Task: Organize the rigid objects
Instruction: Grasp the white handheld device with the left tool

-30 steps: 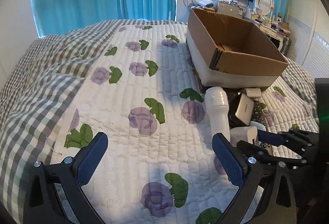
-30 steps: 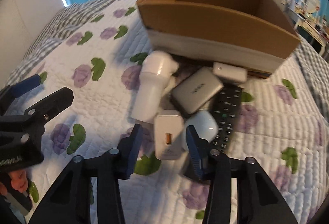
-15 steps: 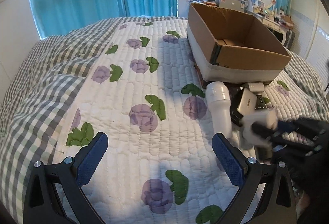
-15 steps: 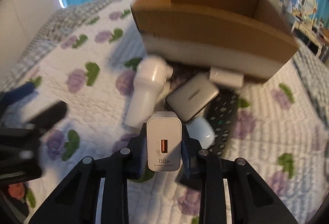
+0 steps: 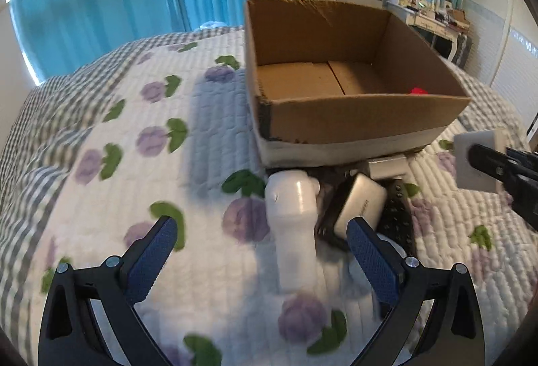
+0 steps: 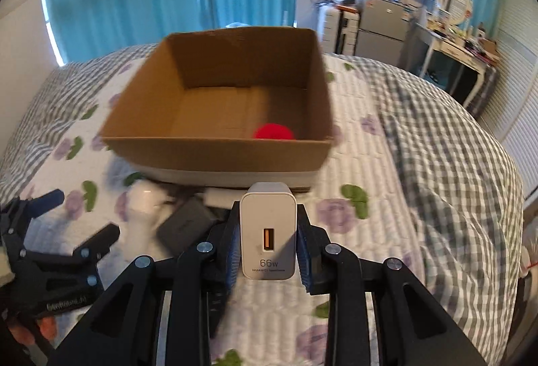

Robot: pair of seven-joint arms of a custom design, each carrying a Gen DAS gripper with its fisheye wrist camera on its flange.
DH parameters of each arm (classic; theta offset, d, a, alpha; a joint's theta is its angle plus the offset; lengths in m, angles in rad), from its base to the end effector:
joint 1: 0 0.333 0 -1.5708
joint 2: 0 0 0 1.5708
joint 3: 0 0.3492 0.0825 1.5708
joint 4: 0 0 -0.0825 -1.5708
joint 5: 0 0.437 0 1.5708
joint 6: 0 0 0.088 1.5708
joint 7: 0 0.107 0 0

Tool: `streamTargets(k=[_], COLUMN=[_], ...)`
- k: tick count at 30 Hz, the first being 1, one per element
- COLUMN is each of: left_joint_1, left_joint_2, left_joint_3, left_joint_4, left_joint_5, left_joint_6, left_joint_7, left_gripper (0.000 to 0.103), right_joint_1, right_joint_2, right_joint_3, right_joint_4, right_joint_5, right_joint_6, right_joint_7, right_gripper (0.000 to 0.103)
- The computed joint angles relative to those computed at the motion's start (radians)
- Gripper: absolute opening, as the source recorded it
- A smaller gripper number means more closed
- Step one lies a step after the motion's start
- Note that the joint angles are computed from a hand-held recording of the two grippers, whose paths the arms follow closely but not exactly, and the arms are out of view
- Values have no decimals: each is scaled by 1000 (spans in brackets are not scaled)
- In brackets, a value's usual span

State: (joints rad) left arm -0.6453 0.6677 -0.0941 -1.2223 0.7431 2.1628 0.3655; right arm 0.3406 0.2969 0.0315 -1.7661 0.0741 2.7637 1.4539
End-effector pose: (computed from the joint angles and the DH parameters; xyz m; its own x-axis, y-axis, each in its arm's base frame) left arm 0.6521 -0.5280 0.4280 0.1781 -0.9815 -0.0707 -0.7830 -0.0979 -0.6142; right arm 0.6926 0.2644 0.4839 0.4123 -0.9110 0.0009 -0.6950 -0.3152 -0.6463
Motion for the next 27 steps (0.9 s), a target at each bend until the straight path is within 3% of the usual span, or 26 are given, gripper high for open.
streamTargets(k=[8,11,13,14,20,27], left_joint_1=[11,19,31,39,16,-11], left_joint_2=[114,102,95,91,43,-71], left_joint_3=[7,12,5,-2,5,-2], left_joint_4=[109,82,63,53,6,-98], left_joint_5=[-60,-70,-83,-94,-80,2], left_joint_6=[-10,45,92,115,114,124], left_joint_7=[57,41,47,58,88,27], left_gripper=[86,78,54,47,45,45], right_joint_1=[-34,-34,-34,-31,-16,-6], right_joint_2=[34,35,34,33,15,-36], right_joint_3=[8,7,7,4,-9,-12], right_joint_4=[16,17,15,13,-12,-49], right_joint_5=[63,63,66,61,35,-5], right_joint_6=[-21,-21,-21,-19,-5,17], right_joint_7=[-52,-57,-62,-59,-29,-1], right_gripper=[27,27,27,27,27,27])
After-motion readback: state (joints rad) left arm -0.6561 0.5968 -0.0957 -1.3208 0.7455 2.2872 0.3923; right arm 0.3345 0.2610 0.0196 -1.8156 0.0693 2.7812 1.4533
